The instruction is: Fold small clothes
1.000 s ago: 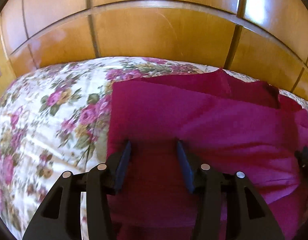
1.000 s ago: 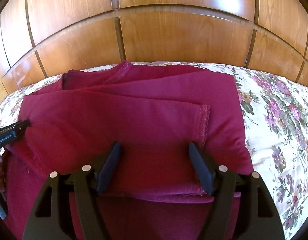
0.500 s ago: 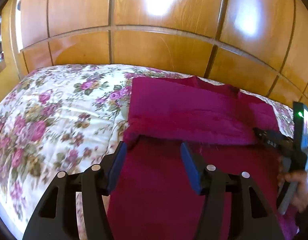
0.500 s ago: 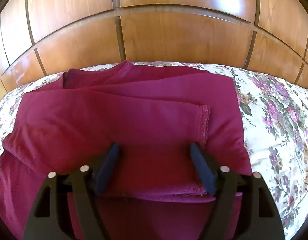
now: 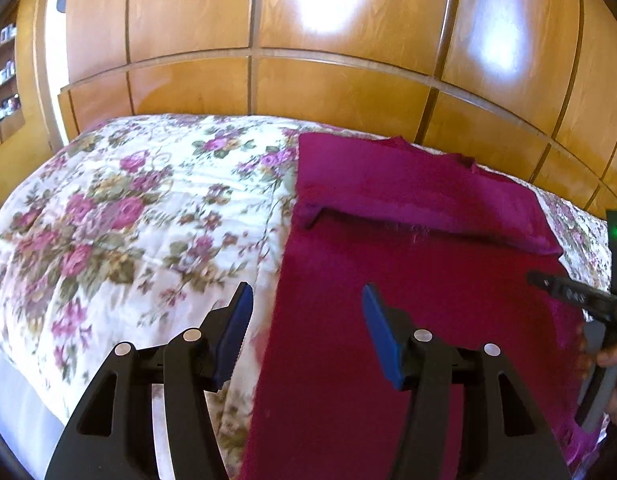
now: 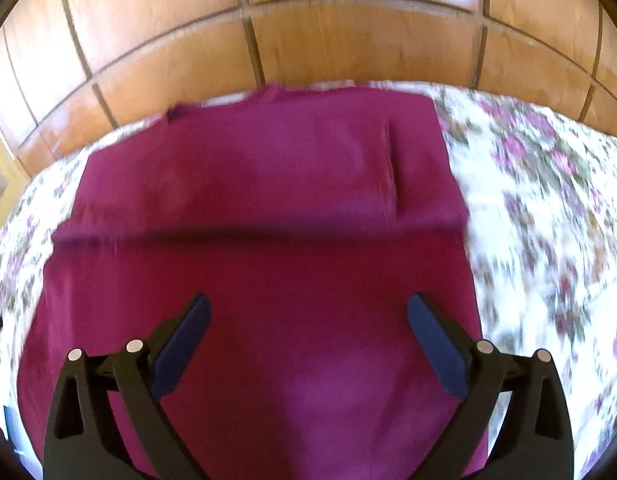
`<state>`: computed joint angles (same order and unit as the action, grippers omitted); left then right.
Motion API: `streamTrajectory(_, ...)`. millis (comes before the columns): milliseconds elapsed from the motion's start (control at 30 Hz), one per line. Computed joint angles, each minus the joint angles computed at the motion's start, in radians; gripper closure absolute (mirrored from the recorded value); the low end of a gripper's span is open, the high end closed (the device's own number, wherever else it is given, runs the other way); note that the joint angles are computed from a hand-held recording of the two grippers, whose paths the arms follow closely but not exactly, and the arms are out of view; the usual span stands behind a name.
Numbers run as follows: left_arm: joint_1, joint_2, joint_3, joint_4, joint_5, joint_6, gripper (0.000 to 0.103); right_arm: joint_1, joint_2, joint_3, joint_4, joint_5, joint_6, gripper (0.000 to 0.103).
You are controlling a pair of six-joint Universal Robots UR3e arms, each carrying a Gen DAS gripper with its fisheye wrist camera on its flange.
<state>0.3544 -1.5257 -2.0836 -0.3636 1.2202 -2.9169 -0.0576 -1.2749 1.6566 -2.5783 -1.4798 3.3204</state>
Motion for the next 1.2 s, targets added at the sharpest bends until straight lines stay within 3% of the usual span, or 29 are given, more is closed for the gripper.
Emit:
streamTrajectory(200,0.076,0.077,-0.118,-0.021,-0.022,0.064,0.047,0.008,-0.174,0.238,-0.041,0.001,-0.055,0.003)
streamTrajectory(333,0.179,0.167,-0.203,-0.125,-0.071,0.158,0.047,-0.020,-0.336,0.378,0.003,0.047,-0.114,0.003)
streamTrajectory(500,0.367,0.352,-0.281,-0.430,-0.200,0.358,0.047,-0.121,-0.613,0.557,0.104,0.082,-0.168,0.003)
streamTrajectory(633,0.503,0.541,-0.309,-0.768,-0.248,0.568,0.048,-0.334,-0.923,0.684,0.394,0.205,-0.265,0.006)
streamTrajectory(667,0.519,0.575,-0.306,-0.845,-0.245,0.611,0.057,-0.388,-0.996,0.704,0.489,0.235,-0.310,0.013)
streamTrajectory(733,0.538,0.635,-0.294,-0.984,-0.236,0.701,0.066,-0.451,-1.105,0.723,0.640,0.260,-0.382,0.022)
streamTrajectory(833,0.520,0.661,-0.285,-1.029,-0.228,0.736,0.087,-0.487,-1.210,0.711,0.813,0.283,-0.478,0.044)
streamTrajectory(867,0.506,0.653,-0.276,-1.027,-0.226,0.736,0.096,-0.485,-1.214,0.700,0.841,0.288,-0.495,0.061)
streamTrajectory(900,0.496,0.646,-0.262,-1.039,-0.229,0.745,0.096,-0.469,-1.202,0.680,0.864,0.295,-0.517,0.078)
streamTrajectory(967,0.506,0.645,-0.209,-1.120,-0.264,0.800,0.097,-0.414,-1.176,0.658,0.841,0.278,-0.497,0.095)
streamTrajectory(1067,0.536,0.602,-0.092,-1.267,-0.336,0.860,0.097,-0.469,-1.175,0.592,0.907,0.374,-0.533,0.095)
streamTrajectory(1133,0.523,0.534,-0.027,-1.303,-0.383,0.841,0.097,-0.542,-1.168,0.546,0.949,0.471,-0.558,0.095)
streamTrajectory(1200,0.480,0.453,0.031,-1.260,-0.430,0.773,0.097,-0.552,-1.110,0.521,0.879,0.529,-0.514,0.095)
